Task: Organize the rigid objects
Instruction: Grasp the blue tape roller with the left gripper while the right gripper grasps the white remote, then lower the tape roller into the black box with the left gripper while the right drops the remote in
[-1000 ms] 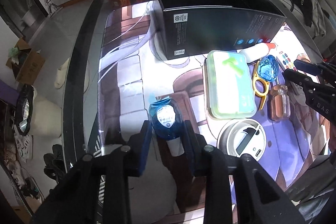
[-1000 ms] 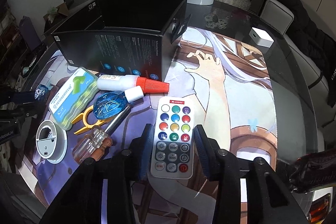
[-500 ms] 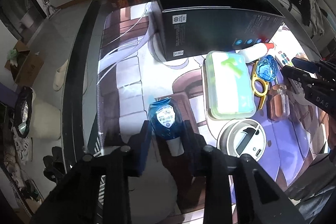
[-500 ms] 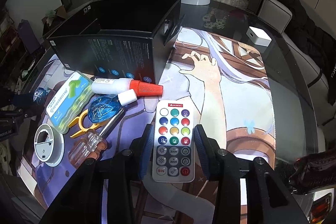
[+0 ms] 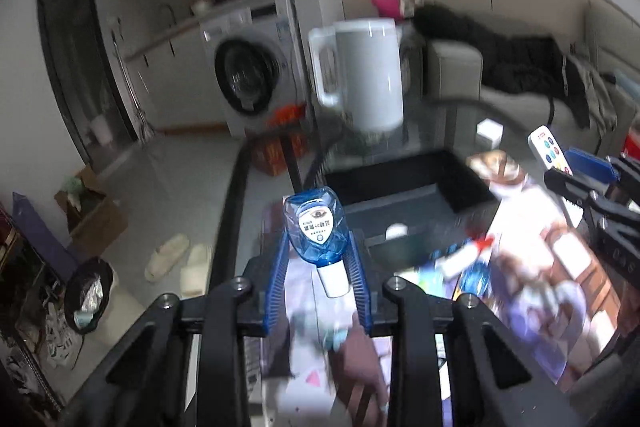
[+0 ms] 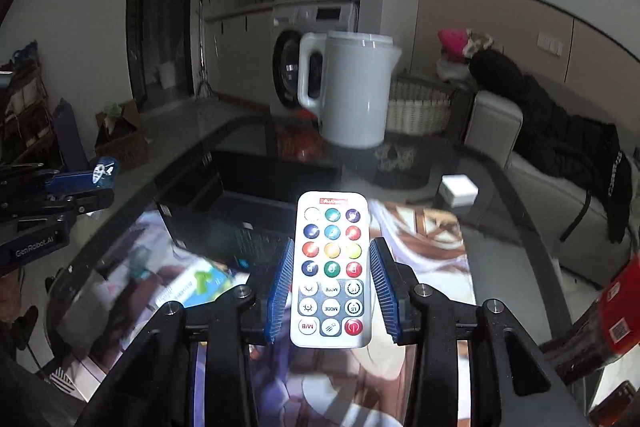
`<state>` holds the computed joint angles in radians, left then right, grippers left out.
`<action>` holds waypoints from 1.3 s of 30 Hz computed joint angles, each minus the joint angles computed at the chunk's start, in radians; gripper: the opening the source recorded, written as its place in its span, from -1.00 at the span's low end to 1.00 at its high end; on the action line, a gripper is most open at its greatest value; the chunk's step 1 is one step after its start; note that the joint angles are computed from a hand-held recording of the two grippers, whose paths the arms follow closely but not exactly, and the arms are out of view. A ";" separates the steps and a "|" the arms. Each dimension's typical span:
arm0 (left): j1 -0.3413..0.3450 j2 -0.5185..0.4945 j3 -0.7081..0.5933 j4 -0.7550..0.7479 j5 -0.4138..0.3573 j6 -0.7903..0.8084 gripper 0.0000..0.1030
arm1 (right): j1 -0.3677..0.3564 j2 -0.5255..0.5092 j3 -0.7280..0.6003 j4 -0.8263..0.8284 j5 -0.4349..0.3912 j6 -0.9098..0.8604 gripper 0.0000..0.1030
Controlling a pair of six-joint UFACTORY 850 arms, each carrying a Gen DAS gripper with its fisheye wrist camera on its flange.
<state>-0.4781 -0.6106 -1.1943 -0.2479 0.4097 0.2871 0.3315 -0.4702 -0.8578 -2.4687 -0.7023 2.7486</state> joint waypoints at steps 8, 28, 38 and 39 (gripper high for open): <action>-0.015 0.056 0.097 0.055 0.253 -0.040 -0.45 | 0.081 0.076 0.082 -0.072 -0.247 -0.006 -0.24; -0.020 -0.201 -0.309 -0.040 -0.093 -0.087 -0.45 | -0.030 -0.028 -0.164 -0.141 -0.057 0.137 -0.25; -0.024 -0.280 -0.414 -0.121 -0.243 0.008 -0.45 | -0.105 -0.116 -0.270 -0.335 0.161 0.327 -0.25; -0.026 -0.285 -0.421 -0.149 -0.252 0.037 -0.45 | -0.111 -0.121 -0.276 -0.358 0.176 0.353 -0.25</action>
